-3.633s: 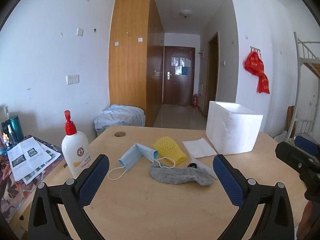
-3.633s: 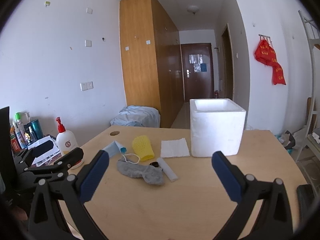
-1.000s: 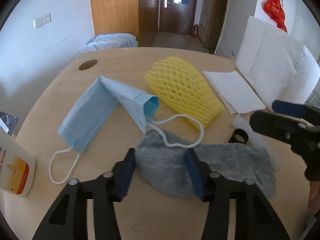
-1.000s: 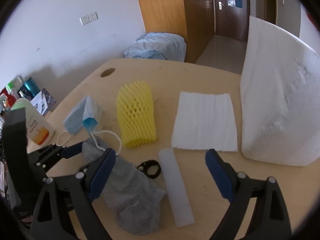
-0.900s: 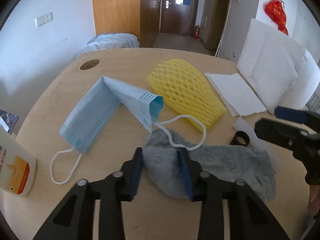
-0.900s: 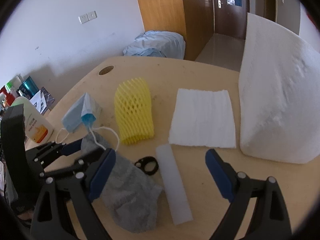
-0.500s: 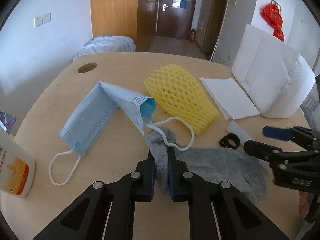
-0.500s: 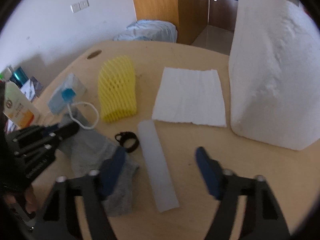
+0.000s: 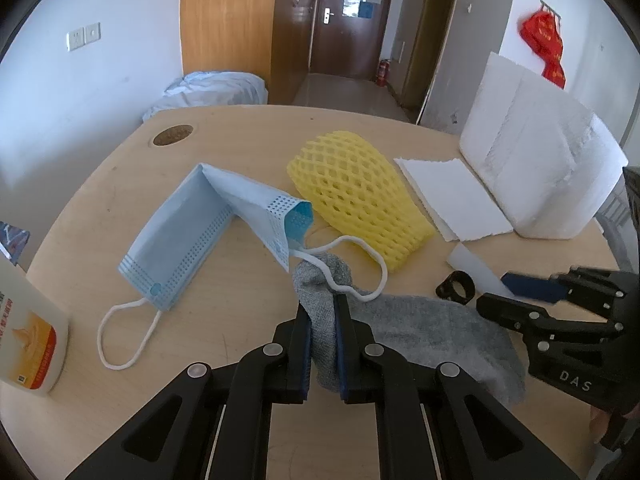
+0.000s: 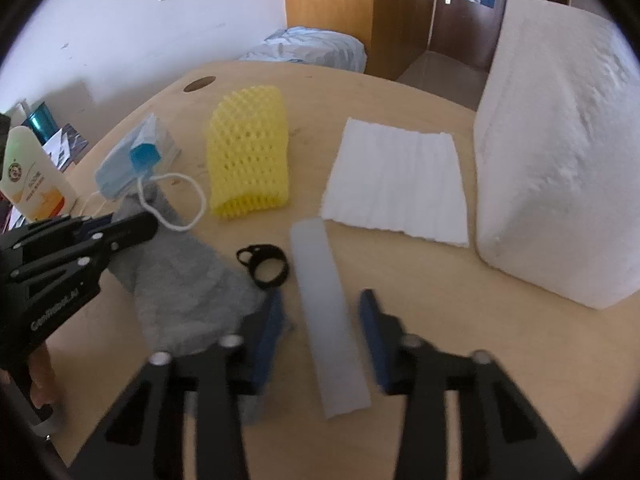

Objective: Organize soft objects
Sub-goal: 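Close the left tool on the grey sock while the right tool grasps the white strip, then lift the grey sock with the left tool toward the white foam box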

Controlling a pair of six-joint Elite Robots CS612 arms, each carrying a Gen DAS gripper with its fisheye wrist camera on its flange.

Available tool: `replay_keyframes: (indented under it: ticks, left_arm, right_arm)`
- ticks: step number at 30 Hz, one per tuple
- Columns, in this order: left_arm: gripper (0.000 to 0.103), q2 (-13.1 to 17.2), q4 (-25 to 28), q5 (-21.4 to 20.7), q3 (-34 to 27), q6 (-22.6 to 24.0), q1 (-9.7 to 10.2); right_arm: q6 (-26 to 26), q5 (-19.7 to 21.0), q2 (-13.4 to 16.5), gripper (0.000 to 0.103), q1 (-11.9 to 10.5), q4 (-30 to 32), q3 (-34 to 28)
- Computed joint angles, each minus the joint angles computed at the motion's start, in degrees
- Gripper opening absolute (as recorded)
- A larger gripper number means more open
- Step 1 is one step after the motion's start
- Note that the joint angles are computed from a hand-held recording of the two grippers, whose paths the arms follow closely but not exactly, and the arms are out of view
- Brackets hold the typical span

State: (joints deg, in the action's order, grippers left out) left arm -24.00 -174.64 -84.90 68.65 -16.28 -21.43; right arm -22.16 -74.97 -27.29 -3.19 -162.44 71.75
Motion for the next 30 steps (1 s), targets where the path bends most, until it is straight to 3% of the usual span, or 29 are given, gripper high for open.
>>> replay_keyframes:
  ticks: [6, 12, 16, 19, 21, 22, 24, 26, 30]
  left_arm:
    - [0.008, -0.92, -3.89, -0.88, 1.89, 1.51, -0.07]
    - [0.007, -2.26, -7.14, -1.82, 4.29, 1.98, -0.11]
    - [0.007, -4.00, -9.84, -4.78, 6.69, 2.14, 0.18]
    - [0.007, -4.71, -13.52, -3.71, 8.08, 3.63, -0.11]
    - [0.007, -5.18, -12.93, -2.92, 8.60, 3.80, -0.22]
    - [0.007, -5.39, -14.10, -5.25, 9.13, 3.45, 0.02]
    - [0.007, -5.89, -14.42, -4.52, 9.93, 4.50, -0.27]
    - [0.007, -6.29, -16.61, -7.05, 10.80, 5.22, -0.12]
    - [0.007, -6.86, -18.86, -5.08, 11.56, 6.65, -0.67]
  right_arm:
    - [1.75, 0.60, -0.27, 0.019, -0.31, -0.75, 0.32]
    - [3.17, 2.30, -1.31, 0.018, -0.96, -3.66, 2.08]
    - [3.87, 2.91, -1.99, 0.018, -1.16, -5.20, 3.33]
    - [4.28, 3.57, -2.47, 0.018, -1.28, -6.35, 4.27]
    - [4.46, 3.87, -2.71, 0.018, -1.36, -7.11, 4.82]
    - [4.53, 4.04, -2.96, 0.018, -1.43, -7.72, 5.37]
    - [4.78, 4.20, -3.26, 0.018, -1.55, -8.51, 5.97]
    - [5.29, 4.65, -3.57, 0.018, -1.70, -9.48, 6.53]
    - [5.91, 5.28, -3.87, 0.018, -1.87, -10.99, 7.24]
